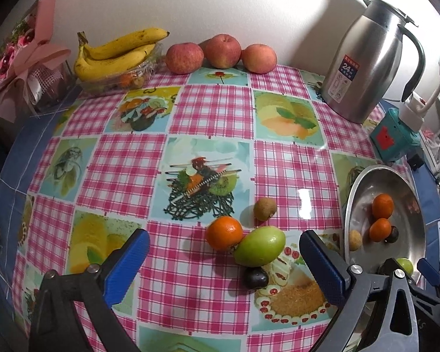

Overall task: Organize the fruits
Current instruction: 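Move both open grippers over the remaining pear, orange and plum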

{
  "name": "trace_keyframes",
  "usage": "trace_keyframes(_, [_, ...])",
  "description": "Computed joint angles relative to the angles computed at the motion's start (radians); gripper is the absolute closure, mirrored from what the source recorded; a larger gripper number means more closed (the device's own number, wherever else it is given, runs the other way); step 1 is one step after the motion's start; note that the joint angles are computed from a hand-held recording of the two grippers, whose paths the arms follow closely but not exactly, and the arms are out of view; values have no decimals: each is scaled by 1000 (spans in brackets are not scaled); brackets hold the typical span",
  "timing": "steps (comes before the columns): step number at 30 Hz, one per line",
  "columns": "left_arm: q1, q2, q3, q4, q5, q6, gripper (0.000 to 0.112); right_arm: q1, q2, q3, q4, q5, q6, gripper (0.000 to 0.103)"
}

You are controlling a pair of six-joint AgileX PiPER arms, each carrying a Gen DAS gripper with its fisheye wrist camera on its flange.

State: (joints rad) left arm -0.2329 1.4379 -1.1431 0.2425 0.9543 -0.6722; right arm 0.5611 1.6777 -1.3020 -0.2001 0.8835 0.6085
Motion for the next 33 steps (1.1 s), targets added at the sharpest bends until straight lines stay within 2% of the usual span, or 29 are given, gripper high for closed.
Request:
trace_keyframes(6, [38, -40, 14, 35, 0, 27, 9, 26, 7, -9, -24, 26, 14, 5])
trace_keyframes(17, [196, -111, 48, -10, -18, 175, 9, 79, 25, -60, -15, 49, 37, 5])
trace_keyframes(25, [339, -145, 74, -75, -40, 258, 9, 133, 67, -161, -40, 110, 77, 5])
trace_keyframes(33, [456, -152, 76, -126, -49, 320, 9, 207, 167, -375, -31, 168, 71, 5])
